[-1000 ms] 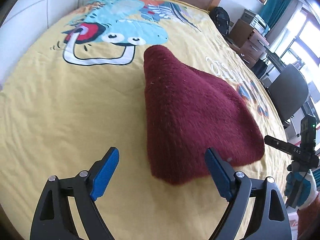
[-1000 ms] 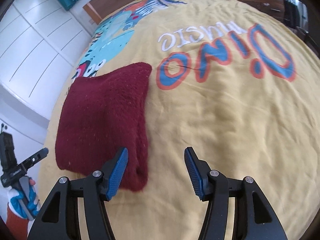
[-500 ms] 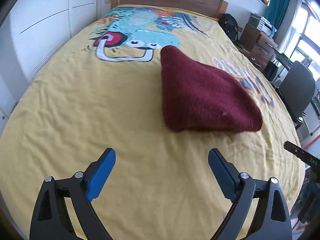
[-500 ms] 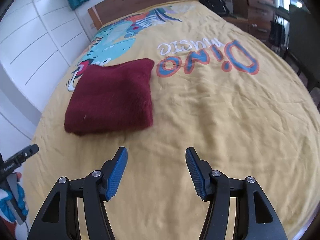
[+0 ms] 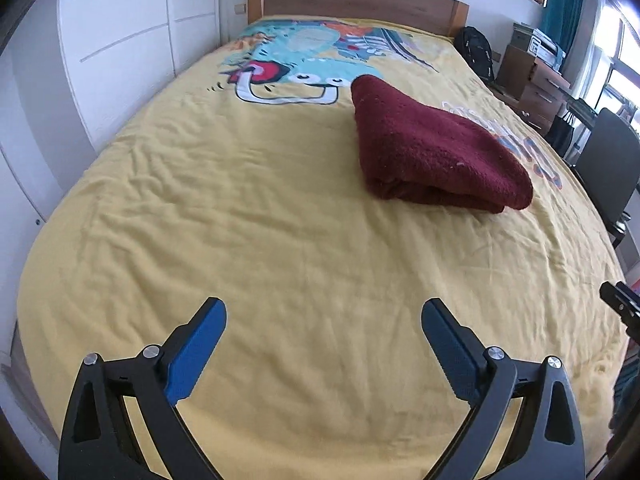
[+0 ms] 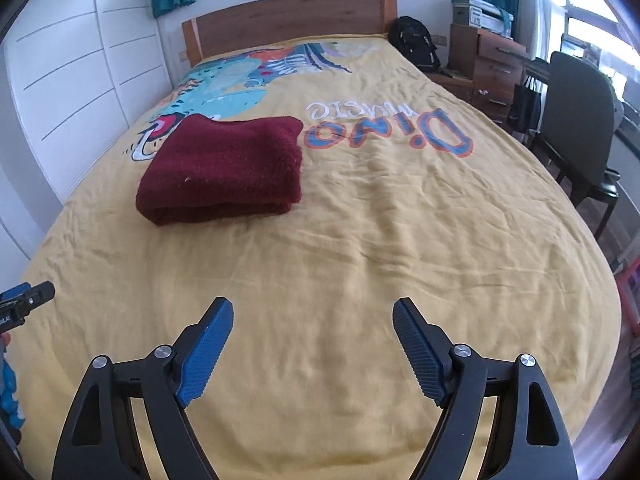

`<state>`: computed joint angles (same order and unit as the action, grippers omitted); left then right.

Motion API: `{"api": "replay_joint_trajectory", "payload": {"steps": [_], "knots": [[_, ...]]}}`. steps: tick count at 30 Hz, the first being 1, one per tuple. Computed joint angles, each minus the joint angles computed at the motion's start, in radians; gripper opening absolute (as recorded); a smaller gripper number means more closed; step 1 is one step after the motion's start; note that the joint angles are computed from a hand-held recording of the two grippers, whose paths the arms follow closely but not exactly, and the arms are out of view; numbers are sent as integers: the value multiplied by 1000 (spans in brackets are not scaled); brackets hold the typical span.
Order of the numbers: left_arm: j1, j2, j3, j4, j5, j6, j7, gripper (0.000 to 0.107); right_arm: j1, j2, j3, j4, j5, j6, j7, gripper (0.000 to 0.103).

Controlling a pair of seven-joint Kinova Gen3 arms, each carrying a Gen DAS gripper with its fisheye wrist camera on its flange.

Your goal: Fold small clothes

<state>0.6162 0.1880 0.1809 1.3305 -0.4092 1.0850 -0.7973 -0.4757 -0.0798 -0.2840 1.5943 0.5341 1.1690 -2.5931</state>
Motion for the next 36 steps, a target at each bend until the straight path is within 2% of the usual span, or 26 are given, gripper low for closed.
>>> {"api": "replay_joint_trajectory", "payload": {"steps": [4,6,8,15,36], "knots": [[20,-25,4,47,-42,-8,55,97,-13,-7,-21,14,31,12,-25,90],[21,-31,7,61,-56,-10,79,97,-17,-12,-26,23,37,9,-38,99],[21,-35,10,71,-65,-9,101,97,-19,-16,-29,34,44,3,-49,102],[29,-29,21,78,-97,-2,142,97,-23,-12,-37,59,64,-14,-71,102],[58,2,13,75,-97,-1,141,97,-41,3,-23,77,83,-28,-71,102]]}}
